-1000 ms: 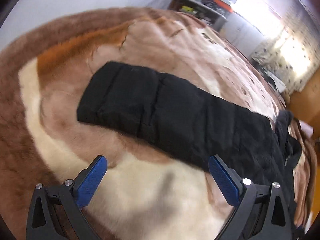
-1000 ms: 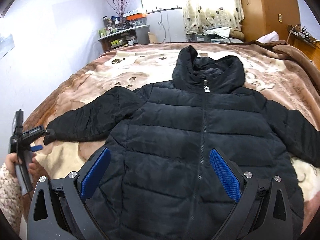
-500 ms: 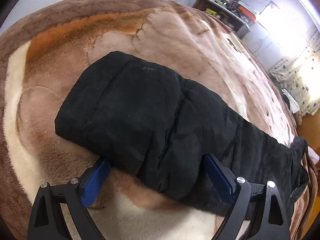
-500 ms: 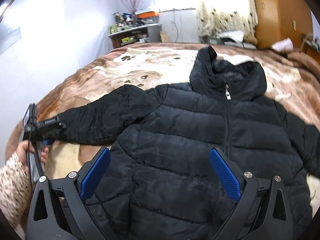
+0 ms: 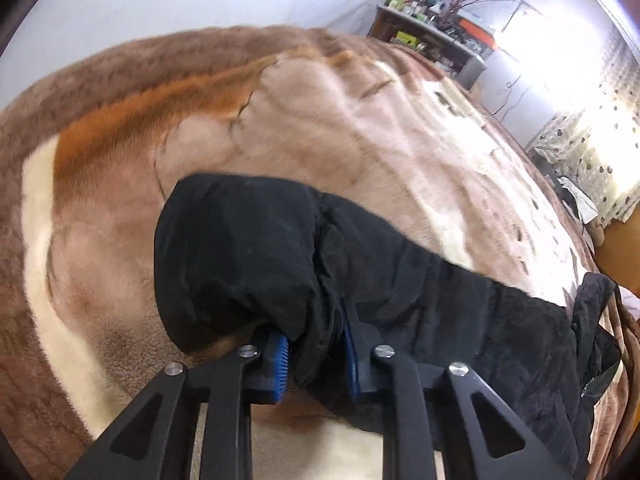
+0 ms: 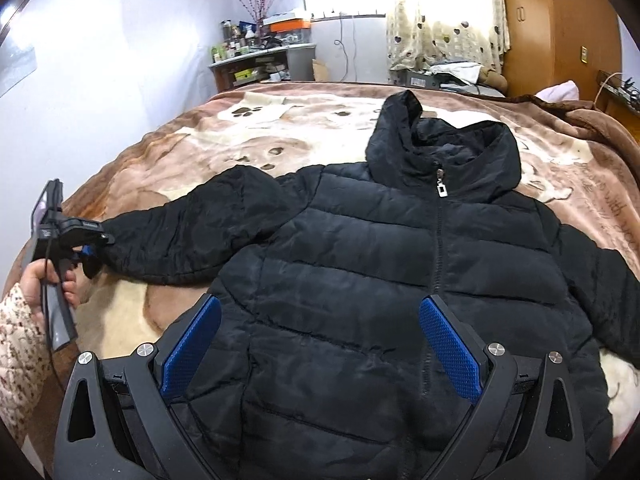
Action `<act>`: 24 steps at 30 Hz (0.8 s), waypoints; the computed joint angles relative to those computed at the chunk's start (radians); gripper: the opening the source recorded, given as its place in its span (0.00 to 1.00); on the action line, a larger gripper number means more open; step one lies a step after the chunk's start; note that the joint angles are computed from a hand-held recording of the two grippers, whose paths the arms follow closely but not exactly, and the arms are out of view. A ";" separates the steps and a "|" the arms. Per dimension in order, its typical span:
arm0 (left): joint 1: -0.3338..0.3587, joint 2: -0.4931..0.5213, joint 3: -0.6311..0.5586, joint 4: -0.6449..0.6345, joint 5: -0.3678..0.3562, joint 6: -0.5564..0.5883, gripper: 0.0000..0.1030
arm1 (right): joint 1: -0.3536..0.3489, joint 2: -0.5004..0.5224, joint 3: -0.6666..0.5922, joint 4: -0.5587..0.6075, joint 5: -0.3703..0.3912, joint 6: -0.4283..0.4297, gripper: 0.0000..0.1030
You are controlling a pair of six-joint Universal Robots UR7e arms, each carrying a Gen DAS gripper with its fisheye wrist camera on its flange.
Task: Fold large clothes
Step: 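Lift the sleeve with the left tool, lay it across the jacket front, open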
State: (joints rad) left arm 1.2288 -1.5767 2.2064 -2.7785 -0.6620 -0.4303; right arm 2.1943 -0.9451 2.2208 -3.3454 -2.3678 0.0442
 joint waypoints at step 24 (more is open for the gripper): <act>-0.411 0.226 -0.029 0.037 0.004 0.235 0.19 | -0.025 -0.165 0.083 -0.061 -0.080 -0.001 0.96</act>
State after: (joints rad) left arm 0.8174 -1.3504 2.1770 -2.7416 -0.6577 -0.1955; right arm 2.1693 -1.1100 2.3035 -3.4066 -2.4478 0.0436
